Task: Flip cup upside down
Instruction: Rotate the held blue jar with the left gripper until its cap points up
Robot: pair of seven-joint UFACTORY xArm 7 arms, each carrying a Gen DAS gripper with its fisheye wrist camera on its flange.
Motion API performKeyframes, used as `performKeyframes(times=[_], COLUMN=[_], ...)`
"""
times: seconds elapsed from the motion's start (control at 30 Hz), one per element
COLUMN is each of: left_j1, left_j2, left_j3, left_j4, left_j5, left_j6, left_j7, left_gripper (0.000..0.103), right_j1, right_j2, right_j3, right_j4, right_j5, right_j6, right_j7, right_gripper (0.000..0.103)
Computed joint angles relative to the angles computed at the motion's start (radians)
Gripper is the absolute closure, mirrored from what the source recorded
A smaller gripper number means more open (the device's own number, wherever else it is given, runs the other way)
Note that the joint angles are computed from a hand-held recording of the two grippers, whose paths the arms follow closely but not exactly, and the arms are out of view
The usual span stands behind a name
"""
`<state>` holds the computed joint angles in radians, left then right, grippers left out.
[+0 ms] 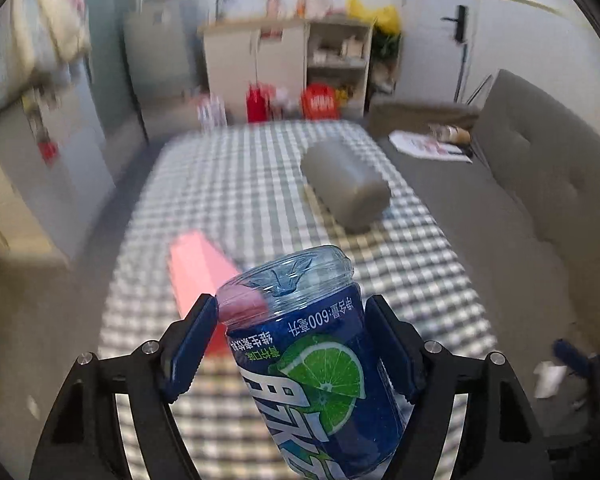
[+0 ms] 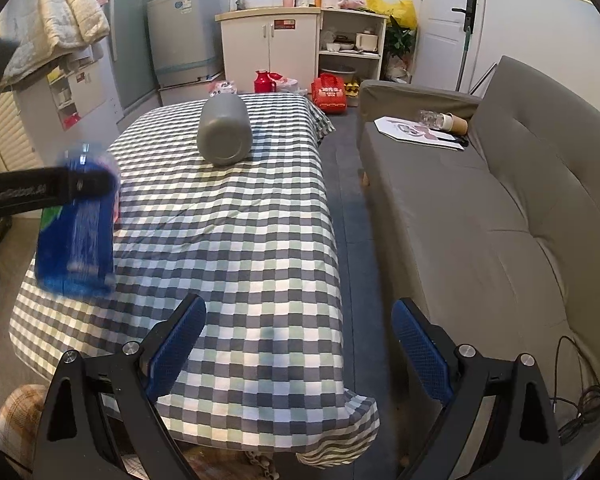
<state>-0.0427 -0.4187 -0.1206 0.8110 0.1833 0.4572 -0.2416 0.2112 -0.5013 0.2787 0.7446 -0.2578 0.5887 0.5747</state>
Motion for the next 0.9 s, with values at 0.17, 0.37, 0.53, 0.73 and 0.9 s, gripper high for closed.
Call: performKeyframes(times=[0.17,0.37,0.53,0.73,0.9], left_j1=[0.027,-0.109,-0.066,-0.033,-0.015], left_j2=[0.038,0.147,0.249,0.353,0.408], left_j3=[-0.041,0.109,0.109,0.103,0.105], left_j4=[-0.032,0.117,0.270,0.430,0.485], left_j5=[0.101,-0.224,-0.298,-0.325,-0.399], left_j6=[-0.089,0.203,0.432,0.600,0.732], left_j7=[0.001,0.194,0.185,0.151,0.138], left_gripper=[0.025,0.024,0.016,0.016,0.017], right_j1=[0.005,0.009,0.012,0.015,0.011], right_j2=[0.012,0.029,0.044,0.047,0.048], right_j3=[-0.004,-0.009,-0.013,-0.018,-0.023], right_j4=[-0.004,-0.003,-0.005,-0.010,-0.012], right_j5=[0.007,0.008,0.015,0.020,0.020], right_j6=[0.001,-0.001,-0.006,-0.012,-0.025], right_j7=[-0.002,-0.006,0.001,0.001,0.003], right_gripper=[0.009,0.009,0.009,0.008,0.008])
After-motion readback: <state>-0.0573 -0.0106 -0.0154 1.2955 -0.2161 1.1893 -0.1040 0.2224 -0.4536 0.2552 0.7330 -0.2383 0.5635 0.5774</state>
